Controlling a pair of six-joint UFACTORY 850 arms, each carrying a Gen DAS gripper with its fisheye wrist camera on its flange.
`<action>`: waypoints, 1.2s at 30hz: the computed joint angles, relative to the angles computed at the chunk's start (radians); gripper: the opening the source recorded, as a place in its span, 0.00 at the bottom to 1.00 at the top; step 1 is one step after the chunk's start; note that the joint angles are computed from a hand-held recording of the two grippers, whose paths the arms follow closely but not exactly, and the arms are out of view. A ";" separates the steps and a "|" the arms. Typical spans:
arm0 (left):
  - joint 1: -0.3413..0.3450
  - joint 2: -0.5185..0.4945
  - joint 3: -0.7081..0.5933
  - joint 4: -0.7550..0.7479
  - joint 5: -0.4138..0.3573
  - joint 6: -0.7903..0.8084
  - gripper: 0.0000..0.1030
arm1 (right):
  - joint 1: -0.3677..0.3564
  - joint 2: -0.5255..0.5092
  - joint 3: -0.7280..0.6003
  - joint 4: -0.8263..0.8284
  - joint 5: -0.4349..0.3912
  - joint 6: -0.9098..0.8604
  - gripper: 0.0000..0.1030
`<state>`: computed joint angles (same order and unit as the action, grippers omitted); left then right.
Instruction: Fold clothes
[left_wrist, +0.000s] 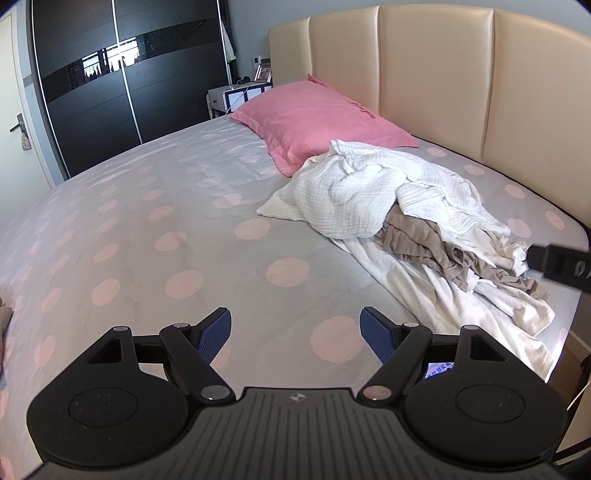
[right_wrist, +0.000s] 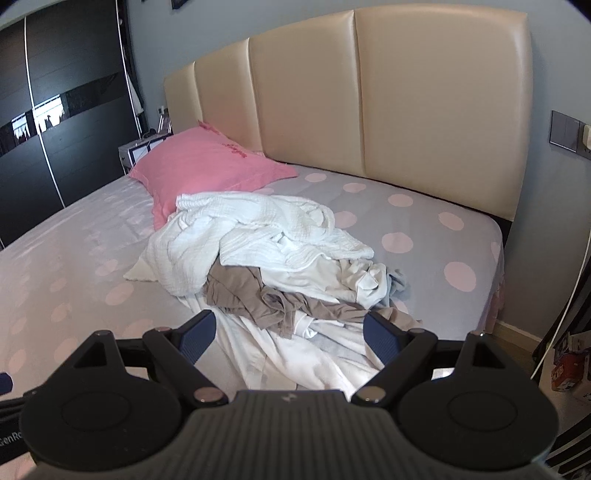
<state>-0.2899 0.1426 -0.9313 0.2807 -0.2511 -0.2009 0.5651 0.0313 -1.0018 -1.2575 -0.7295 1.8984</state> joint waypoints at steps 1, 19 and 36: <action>0.006 -0.009 -0.007 -0.029 -0.006 0.028 0.74 | -0.005 -0.002 -0.003 -0.010 0.007 0.007 0.86; 0.164 -0.194 -0.154 -0.274 0.002 0.292 0.74 | -0.241 -0.262 -0.225 -0.155 0.309 -0.190 0.77; 0.259 -0.392 -0.252 0.051 -0.048 -0.007 0.74 | -0.376 -0.687 -0.671 0.179 0.342 -0.635 0.45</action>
